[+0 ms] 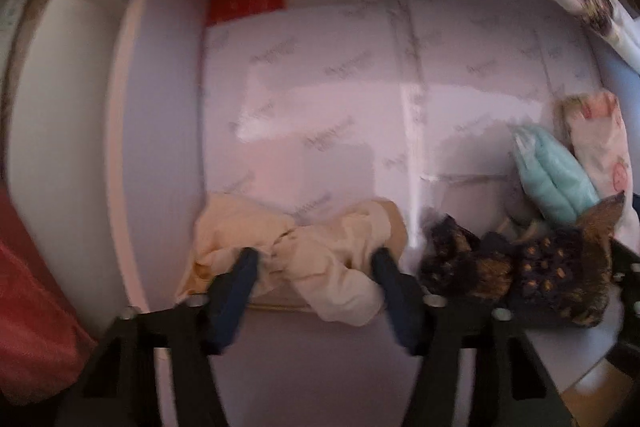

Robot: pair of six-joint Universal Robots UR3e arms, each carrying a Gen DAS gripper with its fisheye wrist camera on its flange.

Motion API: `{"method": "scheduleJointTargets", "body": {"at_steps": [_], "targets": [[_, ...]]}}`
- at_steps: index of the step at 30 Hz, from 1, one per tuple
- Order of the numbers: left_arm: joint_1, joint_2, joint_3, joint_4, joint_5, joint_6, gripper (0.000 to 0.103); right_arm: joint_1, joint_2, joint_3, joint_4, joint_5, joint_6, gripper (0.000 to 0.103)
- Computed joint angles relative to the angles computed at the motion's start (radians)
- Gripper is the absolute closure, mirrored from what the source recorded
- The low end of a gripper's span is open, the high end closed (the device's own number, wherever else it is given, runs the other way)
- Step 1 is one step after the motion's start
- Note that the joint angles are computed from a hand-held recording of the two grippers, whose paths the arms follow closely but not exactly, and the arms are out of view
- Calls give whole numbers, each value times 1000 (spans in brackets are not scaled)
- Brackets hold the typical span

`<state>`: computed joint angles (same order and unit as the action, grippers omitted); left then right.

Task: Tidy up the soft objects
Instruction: 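Grasp the cream tied garment with the left gripper while the right gripper grasps the pink strawberry-print garment, then lift the pink strawberry garment with the right gripper into the gold tray while the left holds the cream garment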

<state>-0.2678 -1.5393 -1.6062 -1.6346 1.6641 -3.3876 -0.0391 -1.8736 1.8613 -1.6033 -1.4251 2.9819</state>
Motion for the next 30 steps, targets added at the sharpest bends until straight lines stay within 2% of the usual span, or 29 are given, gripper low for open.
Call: {"method": "scheduleJointTargets", "body": {"at_steps": [5,10,12,16,20,30], "targets": [[6,22,-37,31,4,26,55,-111,-70,-9,35,73,-32,19],[28,66,-103,73,-19,27,55,-244,-134,-21,46,120,-39,40],[55,113,-138,62,-22,48,55,-286,-148,-27,50,122,-29,45],[68,109,-133,55,-30,40,55,-289,-108,-41,118,142,-53,46],[119,136,-171,61,-60,50,52,-147,-39,-36,70,19,-39,46],[77,98,-159,82,-25,55,49,-70,29,5,6,-22,-38,42]]}}
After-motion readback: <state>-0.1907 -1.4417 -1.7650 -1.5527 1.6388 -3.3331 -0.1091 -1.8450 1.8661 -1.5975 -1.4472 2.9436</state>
